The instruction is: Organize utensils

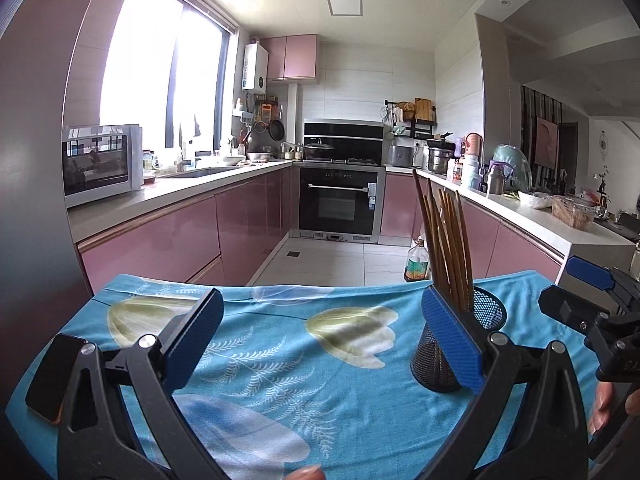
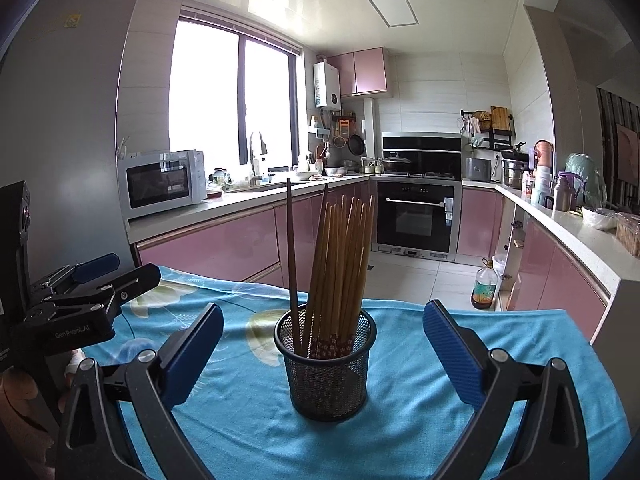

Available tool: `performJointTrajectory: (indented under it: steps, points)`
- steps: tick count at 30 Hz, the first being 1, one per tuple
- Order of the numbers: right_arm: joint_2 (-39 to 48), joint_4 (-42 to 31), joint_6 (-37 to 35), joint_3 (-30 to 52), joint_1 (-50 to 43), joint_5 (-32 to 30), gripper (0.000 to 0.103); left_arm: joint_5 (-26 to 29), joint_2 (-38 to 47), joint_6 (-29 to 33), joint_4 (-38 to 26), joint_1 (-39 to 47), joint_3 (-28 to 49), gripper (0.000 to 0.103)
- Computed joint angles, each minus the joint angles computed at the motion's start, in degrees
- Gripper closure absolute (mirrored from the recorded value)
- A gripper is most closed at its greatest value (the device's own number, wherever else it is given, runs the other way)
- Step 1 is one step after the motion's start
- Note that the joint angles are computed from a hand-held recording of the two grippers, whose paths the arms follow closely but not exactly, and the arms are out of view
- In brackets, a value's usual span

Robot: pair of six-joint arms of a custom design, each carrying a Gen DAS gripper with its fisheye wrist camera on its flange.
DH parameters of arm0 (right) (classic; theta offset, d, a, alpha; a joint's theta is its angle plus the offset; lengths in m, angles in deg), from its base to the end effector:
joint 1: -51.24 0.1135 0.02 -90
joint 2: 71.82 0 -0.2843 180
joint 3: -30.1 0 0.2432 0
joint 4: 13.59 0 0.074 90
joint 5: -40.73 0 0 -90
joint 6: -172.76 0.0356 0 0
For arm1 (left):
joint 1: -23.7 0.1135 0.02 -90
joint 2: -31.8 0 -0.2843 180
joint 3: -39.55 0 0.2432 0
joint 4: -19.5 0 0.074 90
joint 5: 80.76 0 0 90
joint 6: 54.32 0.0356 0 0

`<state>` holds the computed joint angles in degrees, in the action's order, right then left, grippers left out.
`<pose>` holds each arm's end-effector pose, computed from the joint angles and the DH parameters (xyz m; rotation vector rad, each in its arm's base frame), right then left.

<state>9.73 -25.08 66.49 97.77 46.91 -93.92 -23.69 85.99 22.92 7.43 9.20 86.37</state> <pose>0.3051 0.0020 0.2938 -0.6722 1.7951 0.5397 0.1915 -0.0295 0.2783 -0.3529 1.8258 0.2193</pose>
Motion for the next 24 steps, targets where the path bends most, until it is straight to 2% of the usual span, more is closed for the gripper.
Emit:
performJointTrajectory:
  steps: [15,24]
  points:
    - [-3.24,2.41,1.59,-2.95,0.47,-0.37,0.006,-6.14,-5.12,1.26,1.84,-3.18,-2.26,0.005]
    - [-3.29,3.81,2.50,-3.67,0.89,0.10,0.006,-7.64,-5.96,2.91,2.82,-4.16,-2.83,0.005]
